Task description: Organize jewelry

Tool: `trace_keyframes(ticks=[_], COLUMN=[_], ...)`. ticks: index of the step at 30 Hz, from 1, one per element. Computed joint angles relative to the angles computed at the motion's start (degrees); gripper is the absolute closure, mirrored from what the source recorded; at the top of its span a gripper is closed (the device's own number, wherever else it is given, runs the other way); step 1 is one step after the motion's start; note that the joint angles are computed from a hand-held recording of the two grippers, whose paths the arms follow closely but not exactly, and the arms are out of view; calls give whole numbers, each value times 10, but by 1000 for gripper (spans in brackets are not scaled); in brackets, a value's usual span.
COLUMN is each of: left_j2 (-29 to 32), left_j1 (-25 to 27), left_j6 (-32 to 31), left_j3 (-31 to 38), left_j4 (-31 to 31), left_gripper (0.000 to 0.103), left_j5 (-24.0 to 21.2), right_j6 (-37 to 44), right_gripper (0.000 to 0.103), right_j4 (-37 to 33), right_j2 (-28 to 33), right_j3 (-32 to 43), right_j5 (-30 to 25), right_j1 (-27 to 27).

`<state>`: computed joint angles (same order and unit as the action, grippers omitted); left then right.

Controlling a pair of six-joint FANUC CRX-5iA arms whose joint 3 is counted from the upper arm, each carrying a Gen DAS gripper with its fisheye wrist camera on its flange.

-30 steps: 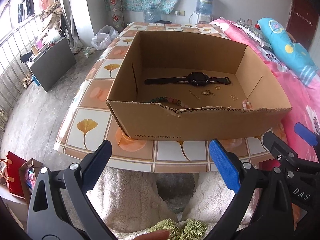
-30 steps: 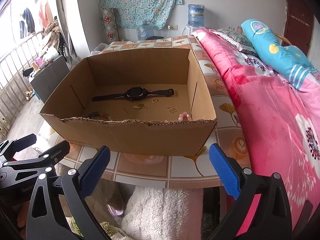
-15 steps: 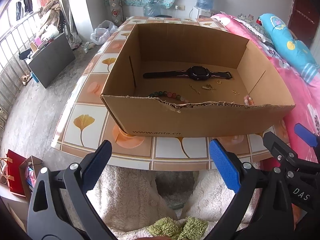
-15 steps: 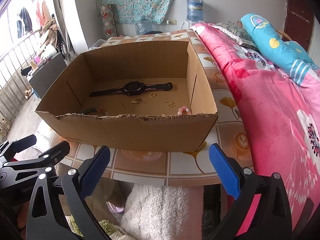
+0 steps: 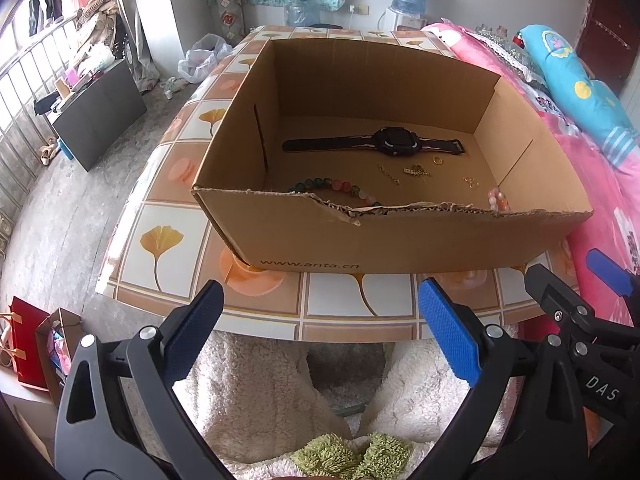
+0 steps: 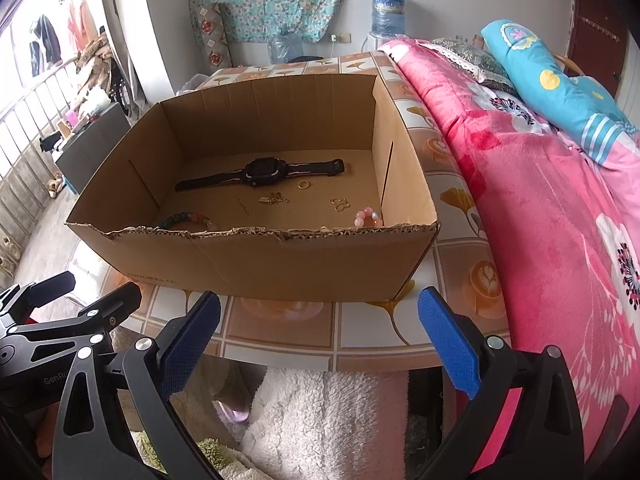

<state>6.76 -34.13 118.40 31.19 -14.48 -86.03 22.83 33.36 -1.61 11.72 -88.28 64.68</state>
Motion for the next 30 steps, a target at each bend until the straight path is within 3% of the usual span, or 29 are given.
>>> trace_keyframes(ticks=[30], left_j2=[0], left_j1=[15], left_j6=[-1], left_j3=[-10], left_j4=[23], left_gripper=[9], left_j5=[7], right_j6=[-1], right_gripper=[7], right_j4=[-10], right_j2=[11], right_j3=[14], right_j5=[-9], right_j1=[-5])
